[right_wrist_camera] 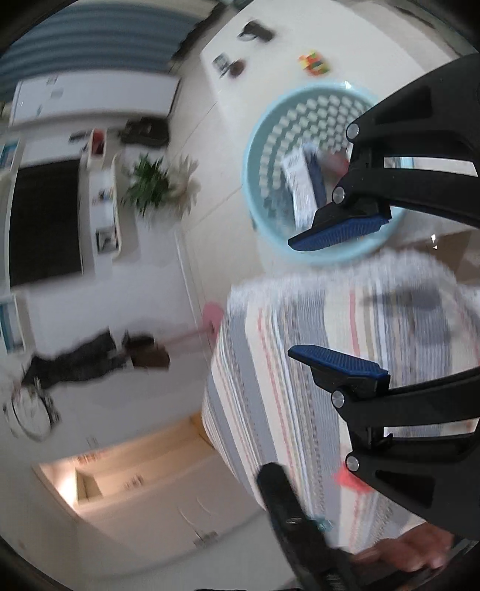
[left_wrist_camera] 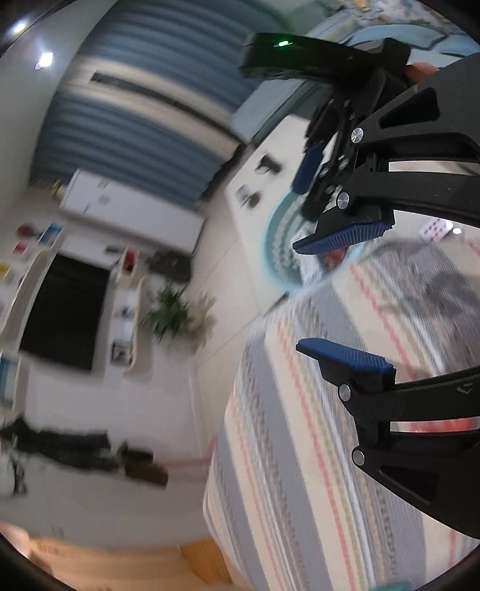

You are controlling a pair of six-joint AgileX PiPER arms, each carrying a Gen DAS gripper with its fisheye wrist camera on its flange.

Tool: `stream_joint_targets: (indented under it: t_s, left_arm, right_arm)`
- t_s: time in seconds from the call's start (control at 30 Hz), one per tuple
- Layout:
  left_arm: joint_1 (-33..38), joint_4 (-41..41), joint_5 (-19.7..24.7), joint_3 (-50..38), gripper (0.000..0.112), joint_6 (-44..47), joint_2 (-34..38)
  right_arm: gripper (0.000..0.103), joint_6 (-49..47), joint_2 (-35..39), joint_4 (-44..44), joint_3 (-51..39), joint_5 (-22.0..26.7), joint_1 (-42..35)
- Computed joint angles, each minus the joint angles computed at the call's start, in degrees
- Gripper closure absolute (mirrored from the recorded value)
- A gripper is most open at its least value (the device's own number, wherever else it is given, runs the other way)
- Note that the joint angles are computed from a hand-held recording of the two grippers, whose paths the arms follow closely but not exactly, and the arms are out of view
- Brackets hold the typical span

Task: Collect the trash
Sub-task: 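Grasp the teal plastic bag with the left tool while the right tool grasps the pink bag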

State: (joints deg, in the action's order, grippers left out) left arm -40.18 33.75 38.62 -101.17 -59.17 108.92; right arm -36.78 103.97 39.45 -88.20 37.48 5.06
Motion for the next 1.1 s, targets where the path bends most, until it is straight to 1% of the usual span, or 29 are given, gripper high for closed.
stream_joint_targets:
  t_s: [0.07, 0.1, 0.13, 0.2, 0.23, 0.27, 0.33, 0.37, 0.43, 0.6, 0.63, 0.67, 0.73, 0.77, 0.83, 0.93, 1.0, 1.07, 1.1]
  left_arm:
    - [0.7, 4.9, -0.9, 7.6, 0.064, -6.5, -5.6]
    - [1.2, 7.4, -0.1, 11.8, 0.064, -10.1, -9.0]
    - [1.4, 8.8, 0.6, 13.7, 0.063, -11.9, -10.5]
    - [2.4, 12.3, 3.8, 20.4, 0.063, -17.3, -15.7]
    - [3.0, 12.6, 4.4, 22.4, 0.063, -18.4, -17.2]
    - [4.2, 12.7, 4.7, 26.2, 0.063, -20.2, -19.9]
    - [6.4, 11.9, 4.5, 31.3, 0.063, -22.0, -23.8]
    - [8.0, 11.4, 4.3, 35.0, 0.063, -23.2, -26.3]
    - [10.5, 9.7, 4.3, 39.4, 0.063, -23.8, -29.7]
    - [17.3, 3.8, 2.4, 47.2, 0.063, -20.7, -35.6]
    - [18.6, 2.8, 1.7, 48.6, 0.060, -20.0, -36.8]
    - [20.8, 0.5, 0.0, 50.2, 0.057, -18.1, -37.9]
    - [24.1, -3.6, -3.1, 52.1, 0.056, -14.4, -39.2]
    - [25.4, -5.4, -4.4, 52.5, 0.056, -12.6, -39.3]
    - [27.1, -8.0, -6.0, 52.5, 0.056, -9.3, -38.7]
    - [29.7, -13.6, -8.0, 50.4, 0.054, -2.5, -35.7]
    - [30.7, -15.7, -8.1, 48.2, 0.051, 0.1, -33.4]
    - [31.2, -15.7, -7.8, 46.1, 0.046, 1.2, -31.3]
    - [31.4, -16.0, -7.2, 44.5, 0.046, 2.3, -30.0]
  right_arm:
    - [0.053, -0.9, -0.9, 0.8, 0.9, 1.0, 3.0]
    - [0.053, -0.6, -1.2, 0.3, 1.2, 1.0, 4.3]
    - [0.053, 0.0, -1.6, -0.6, 1.8, 0.7, 6.4]
    - [0.053, 1.7, -1.5, -2.9, 1.8, 1.3, 9.9]
    - [0.053, 2.6, -1.3, -4.4, 1.9, 1.7, 12.3]
    - [0.053, 2.6, -1.4, -4.8, 2.5, 1.7, 13.7]
    - [0.053, 3.2, -1.3, -6.1, 3.4, 1.7, 16.9]
    - [0.053, 4.4, -1.1, -7.6, 3.5, 1.6, 18.8]
    - [0.053, 7.5, -0.8, -10.8, 3.9, 1.5, 21.9]
    - [0.053, 11.3, 2.7, -12.8, 1.3, 5.4, 24.8]
    - [0.053, 12.1, 3.6, -13.1, 0.5, 6.1, 25.0]
    - [0.053, 12.4, 4.3, -13.1, -0.2, 6.9, 25.1]
    - [0.053, 12.9, 6.1, -12.6, -1.9, 8.4, 25.0]
    - [0.053, 13.3, 6.2, -13.1, -1.8, 7.6, 25.4]
    - [0.050, 14.1, 6.6, -14.2, -2.5, 7.4, 26.2]
    - [0.050, 15.5, 8.4, -15.4, -5.5, 8.5, 27.4]
    - [0.050, 16.3, 9.6, -16.1, -7.3, 8.7, 28.5]
    - [0.050, 17.3, 10.9, -17.1, -9.4, 9.3, 29.4]
    - [0.049, 17.8, 11.4, -17.4, -10.2, 9.5, 29.8]
